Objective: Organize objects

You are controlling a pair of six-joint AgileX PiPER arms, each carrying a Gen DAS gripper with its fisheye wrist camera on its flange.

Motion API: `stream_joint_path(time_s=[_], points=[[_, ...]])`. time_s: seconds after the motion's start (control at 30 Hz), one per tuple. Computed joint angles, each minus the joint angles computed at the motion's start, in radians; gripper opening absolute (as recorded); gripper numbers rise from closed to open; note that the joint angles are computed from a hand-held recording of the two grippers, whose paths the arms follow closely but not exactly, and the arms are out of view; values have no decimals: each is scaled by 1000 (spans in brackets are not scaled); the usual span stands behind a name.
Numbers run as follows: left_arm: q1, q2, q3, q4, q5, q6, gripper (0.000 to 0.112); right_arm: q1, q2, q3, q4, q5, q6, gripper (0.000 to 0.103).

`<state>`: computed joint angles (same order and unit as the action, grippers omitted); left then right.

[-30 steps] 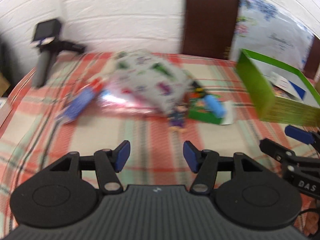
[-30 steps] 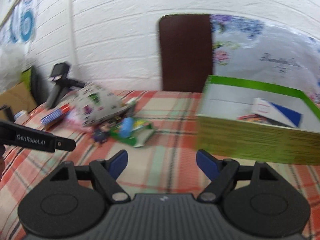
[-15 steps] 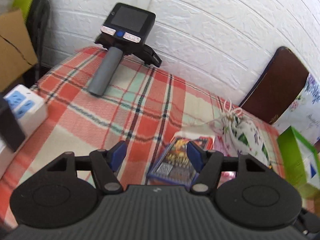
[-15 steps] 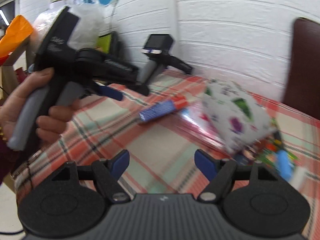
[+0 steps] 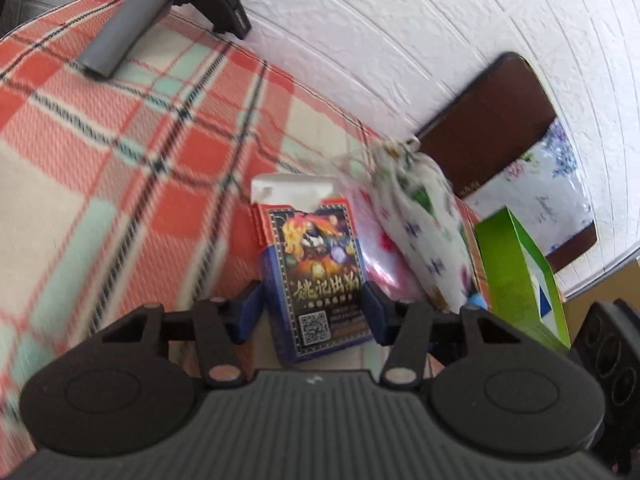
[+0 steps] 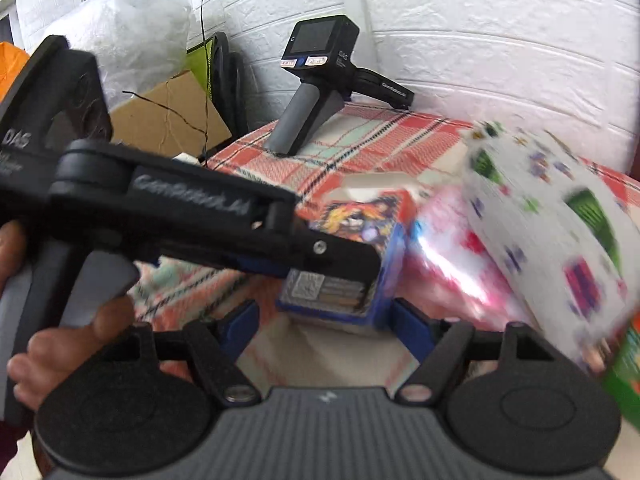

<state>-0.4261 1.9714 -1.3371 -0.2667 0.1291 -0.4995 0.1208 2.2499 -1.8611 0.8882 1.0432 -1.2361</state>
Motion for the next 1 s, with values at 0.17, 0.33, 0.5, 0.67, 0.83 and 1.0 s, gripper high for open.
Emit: stream_joint_path(time_s=[0.17,0.33,0.5,0.67,0.83,1.0], points=[[-136,-35,7,481,84,-500,51,-92,-97,162,16,7,-83,76],[-356,13,-139,942,434,-900,61,-198,-186,314,36,29,-168,76],[-437,22,-181,983,632,-938,67,-293,-253,442,80,23,-294,80],[-490,-7,-151,948,738,-1037,68,-330,-259,453,94,48,-296,80],[-548,-75,-52,962,821,-1190,69,-315,-289,508,102,38,-372,86],[-555,-107,-1,973,855,-1253,69,-297,-301,522,107,27,-375,86]])
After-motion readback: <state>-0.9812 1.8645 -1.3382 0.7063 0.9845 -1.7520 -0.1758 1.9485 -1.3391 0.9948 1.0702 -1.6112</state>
